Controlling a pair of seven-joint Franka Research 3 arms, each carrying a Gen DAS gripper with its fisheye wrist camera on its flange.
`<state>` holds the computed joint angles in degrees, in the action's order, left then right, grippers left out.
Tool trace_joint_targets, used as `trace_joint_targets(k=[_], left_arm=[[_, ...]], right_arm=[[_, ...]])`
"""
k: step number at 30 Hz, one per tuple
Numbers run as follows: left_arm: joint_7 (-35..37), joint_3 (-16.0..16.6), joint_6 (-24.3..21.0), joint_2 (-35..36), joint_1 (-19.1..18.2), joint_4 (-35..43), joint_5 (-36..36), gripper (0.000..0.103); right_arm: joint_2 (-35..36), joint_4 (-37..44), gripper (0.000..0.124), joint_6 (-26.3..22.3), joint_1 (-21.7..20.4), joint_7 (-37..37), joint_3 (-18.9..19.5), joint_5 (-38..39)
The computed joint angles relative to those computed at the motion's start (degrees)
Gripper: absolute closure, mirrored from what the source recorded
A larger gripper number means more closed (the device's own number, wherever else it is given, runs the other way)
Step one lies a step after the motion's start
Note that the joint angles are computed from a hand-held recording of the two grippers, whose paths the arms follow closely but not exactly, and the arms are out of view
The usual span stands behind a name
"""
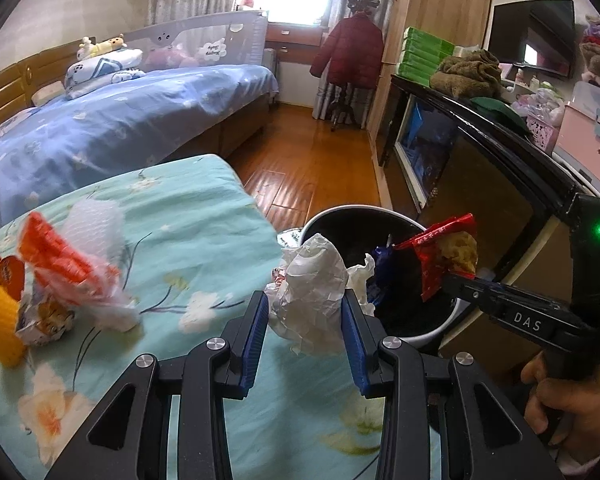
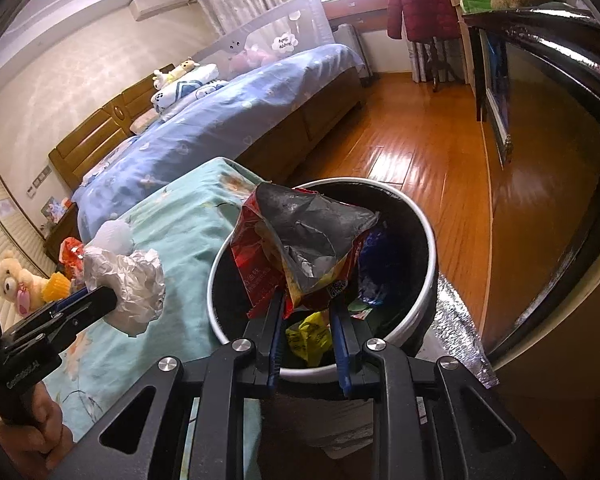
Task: Collect trash
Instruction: 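Carry the red snack bag over the bin with the right tool while the left carries the tissue, then open the left tool over the bin while the right tool opens to drop the bag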
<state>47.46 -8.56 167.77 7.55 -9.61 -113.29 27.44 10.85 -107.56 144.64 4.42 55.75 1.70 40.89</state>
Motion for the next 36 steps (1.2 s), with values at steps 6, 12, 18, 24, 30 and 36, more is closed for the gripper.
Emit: trace_joint_targets(k=[6,12,18,24,30,36], left_arm=[[2.4,-0.5,-1.0,2.9,-0.1,3.6,-2.2,0.067],[5.0,-0.8,-2.4,6.1,-0.5,7.6,-4.4,0.067],[6.5,-0.7,-3.7,8.4,-1.0,10.6,-5.8,0.067],[7.8,-0.6,-5.5,10.4,-1.6,13.6,-6.6,0.067],[8.5,-0.4,-7.0,12.2,-2.2,16.1,-6.6,0.066],[9.7,-0.8,-7.8,13.7,-2.1,18.1,-7.7,0.063]], right_arm=[[1.7,2.1,0.102,-0.6,-0.1,1.9,-0.3,-2.5],[3.7,4.8,0.102,-1.9,-0.5,3.2,-0.3,-4.7],[5.3,6.7,0.102,-2.6,-0.7,4.0,-0.1,-6.4],[6.4,8.0,0.102,-3.3,-0.9,5.0,0.0,-7.6],[7.4,9.3,0.101,-4.0,-1.1,5.7,0.0,-8.5],[8.2,10.2,0.096,-3.9,-0.9,6.7,0.0,-9.6]])
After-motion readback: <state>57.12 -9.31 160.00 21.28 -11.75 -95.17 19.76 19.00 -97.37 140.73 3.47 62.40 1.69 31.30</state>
